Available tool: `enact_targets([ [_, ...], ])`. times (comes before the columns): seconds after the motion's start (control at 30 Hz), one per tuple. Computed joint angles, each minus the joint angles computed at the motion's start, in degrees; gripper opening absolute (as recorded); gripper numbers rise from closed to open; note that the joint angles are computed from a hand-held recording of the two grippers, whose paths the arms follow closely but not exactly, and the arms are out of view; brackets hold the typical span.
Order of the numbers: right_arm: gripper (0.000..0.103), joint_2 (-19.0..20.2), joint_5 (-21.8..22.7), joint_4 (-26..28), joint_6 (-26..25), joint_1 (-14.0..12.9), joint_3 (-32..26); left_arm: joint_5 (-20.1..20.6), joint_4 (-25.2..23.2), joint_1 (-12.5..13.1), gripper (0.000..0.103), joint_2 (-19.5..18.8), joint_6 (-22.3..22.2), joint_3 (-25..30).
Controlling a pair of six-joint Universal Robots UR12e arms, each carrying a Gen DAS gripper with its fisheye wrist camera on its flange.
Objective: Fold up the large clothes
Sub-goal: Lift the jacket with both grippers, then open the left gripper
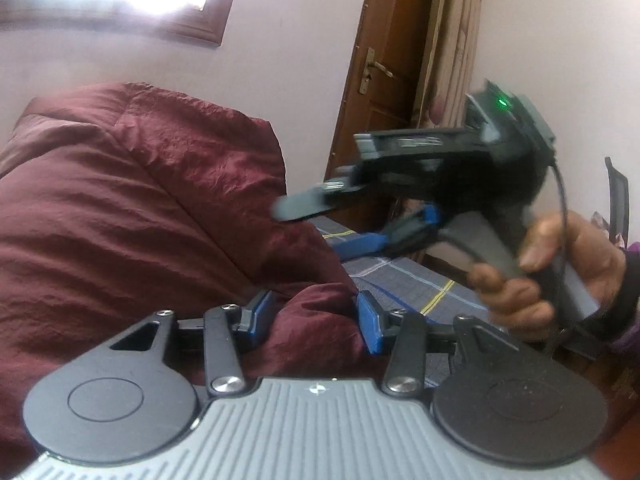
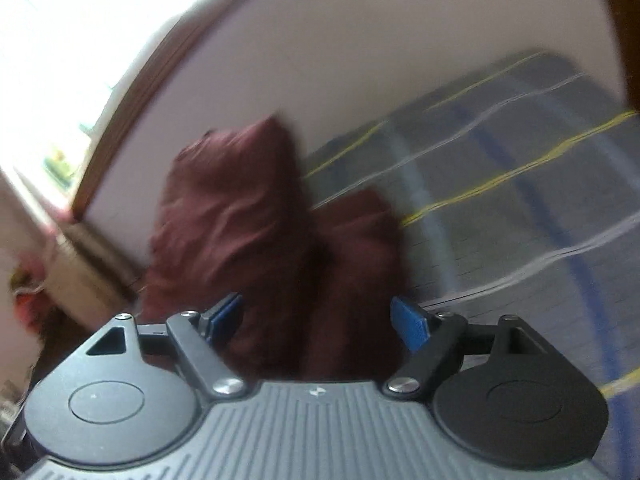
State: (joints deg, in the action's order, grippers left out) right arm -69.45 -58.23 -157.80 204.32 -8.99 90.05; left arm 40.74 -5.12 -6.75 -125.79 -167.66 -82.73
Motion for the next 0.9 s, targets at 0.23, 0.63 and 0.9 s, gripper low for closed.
enact_targets([
  [0.23, 0.036, 6.82, 7.51, -11.33, -4.06, 1.4, -7.38, -1.63, 3.2, 1.45, 0.048, -1.27, -11.35, 2.51],
  [0.63, 0.041, 6.47, 6.65, -24.06, 11.54, -3.53, 1.83, -0.16, -4.45, -1.51, 0.072, -1.84, 4.24, 2.47],
  [0.9, 0.041, 4.01, -4.11, -12.7, -15.26, 1.26, -7.0, -0.29, -3.94, -1.37, 0.076, -1.43, 4.07, 1.77],
])
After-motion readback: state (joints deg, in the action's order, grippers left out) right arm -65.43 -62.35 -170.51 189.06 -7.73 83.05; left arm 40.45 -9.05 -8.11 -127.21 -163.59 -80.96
